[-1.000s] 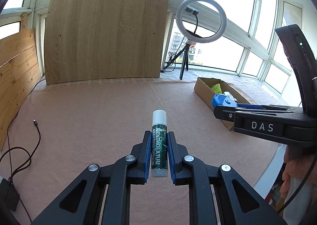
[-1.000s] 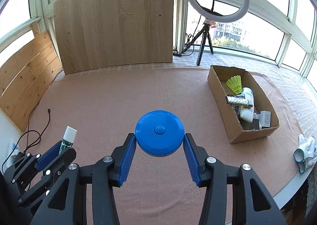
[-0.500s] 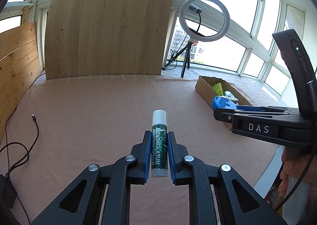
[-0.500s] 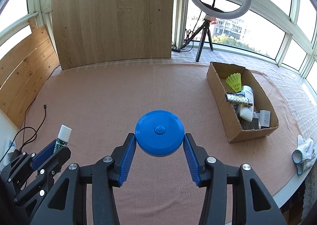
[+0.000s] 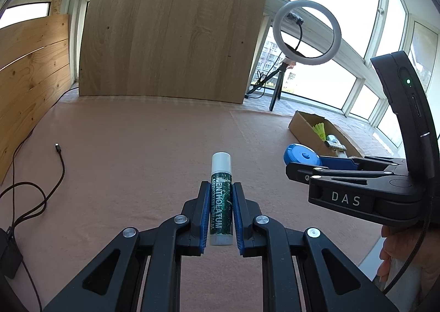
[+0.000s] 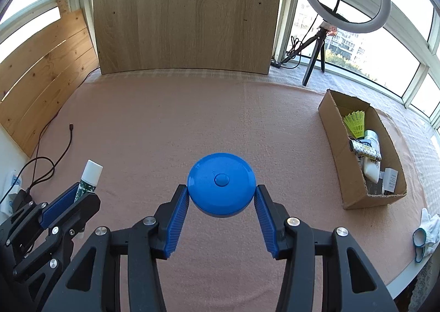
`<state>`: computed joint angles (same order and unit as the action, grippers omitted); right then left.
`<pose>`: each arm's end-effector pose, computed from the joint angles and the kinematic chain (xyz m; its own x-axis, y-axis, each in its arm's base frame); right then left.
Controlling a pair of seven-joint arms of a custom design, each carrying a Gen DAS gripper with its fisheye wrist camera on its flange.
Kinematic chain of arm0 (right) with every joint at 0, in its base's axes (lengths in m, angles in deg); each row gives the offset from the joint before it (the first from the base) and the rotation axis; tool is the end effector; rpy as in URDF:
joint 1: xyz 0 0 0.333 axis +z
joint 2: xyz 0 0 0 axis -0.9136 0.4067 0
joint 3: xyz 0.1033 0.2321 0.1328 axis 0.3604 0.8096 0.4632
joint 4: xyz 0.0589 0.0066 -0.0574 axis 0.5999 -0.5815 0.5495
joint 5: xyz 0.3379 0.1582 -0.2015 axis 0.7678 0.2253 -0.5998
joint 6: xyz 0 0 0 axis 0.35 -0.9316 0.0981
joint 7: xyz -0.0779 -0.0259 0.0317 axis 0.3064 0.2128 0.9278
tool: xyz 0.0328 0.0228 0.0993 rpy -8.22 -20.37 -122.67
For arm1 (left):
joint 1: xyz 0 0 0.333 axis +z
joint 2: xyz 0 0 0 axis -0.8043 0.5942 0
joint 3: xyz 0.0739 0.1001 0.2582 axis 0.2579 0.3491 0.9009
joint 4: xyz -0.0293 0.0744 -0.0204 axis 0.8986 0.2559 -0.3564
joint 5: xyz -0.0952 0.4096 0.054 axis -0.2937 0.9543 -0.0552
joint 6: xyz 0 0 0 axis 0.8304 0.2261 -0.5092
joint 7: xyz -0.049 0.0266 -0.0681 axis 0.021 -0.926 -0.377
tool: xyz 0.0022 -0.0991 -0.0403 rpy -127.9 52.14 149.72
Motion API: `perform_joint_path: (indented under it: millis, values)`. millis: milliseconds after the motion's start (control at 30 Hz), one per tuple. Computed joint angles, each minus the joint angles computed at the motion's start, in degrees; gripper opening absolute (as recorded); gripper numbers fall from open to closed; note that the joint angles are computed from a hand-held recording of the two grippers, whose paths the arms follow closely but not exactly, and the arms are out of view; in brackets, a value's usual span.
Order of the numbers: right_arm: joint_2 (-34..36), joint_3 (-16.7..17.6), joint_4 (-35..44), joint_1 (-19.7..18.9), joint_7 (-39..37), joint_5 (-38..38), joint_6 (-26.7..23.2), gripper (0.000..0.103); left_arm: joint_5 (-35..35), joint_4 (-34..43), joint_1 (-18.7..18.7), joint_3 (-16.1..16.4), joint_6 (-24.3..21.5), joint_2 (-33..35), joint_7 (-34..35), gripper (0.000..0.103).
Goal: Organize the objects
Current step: 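Carry the tape measure with the right tool while the left tool carries the glue stick toward the box, then open the right tool over the box while the left tool drops the glue stick in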
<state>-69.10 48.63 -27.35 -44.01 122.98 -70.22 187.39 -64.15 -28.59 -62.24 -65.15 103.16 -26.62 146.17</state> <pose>0.5110 0.2860 0.5606 -0.4660 -0.8830 0.0567 -0.7331 0.3495 -0.5834 0.5920 -0.2163 0.5400 -0.7915 -0.5538 0.2583 -0.5206 0.3896 -0.7597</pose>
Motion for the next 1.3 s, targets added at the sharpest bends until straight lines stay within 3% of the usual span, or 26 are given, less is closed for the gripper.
perform_joint_path:
  millis: [167,333,467,633,800,1000,1300]
  values:
    - [-2.0,-0.8,-3.5,-0.8,-2.2,-0.1,4.6,0.045,2.2,0.3,-1.0,-1.0,3.0,0.7,-2.7,0.017]
    - [-5.8,-1.1,-9.3,-2.6,-6.0,-1.7,12.5,0.045,5.9,-0.8,-2.8,-2.4,9.4,0.8,-6.4,0.017]
    - [-11.6,-1.0,-16.1,-5.0,-9.2,-3.6,20.1,0.045,11.4,-1.6,-4.7,-3.5,14.1,0.6,-11.9,0.017]
    - [-22.0,-1.3,-26.1,-9.5,-10.8,-4.1,27.4,0.045,23.2,-0.8,-8.0,-5.6,16.6,0.6,-22.9,0.017]
    - [-34.3,-4.0,-37.1,-14.0,-13.2,-0.3,30.3,0.045,33.5,4.0,-12.8,-8.5,17.6,3.8,-31.3,0.017]
    - [-48.1,-7.1,-48.1,-19.4,-18.6,4.5,28.4,0.045,42.3,13.4,-19.0,-11.5,15.4,10.8,-38.3,0.017]
    - [-55.1,-7.7,-53.1,-25.9,-27.4,8.9,29.0,0.045,51.6,22.9,-26.4,-12.6,12.2,19.1,-44.8,0.017]
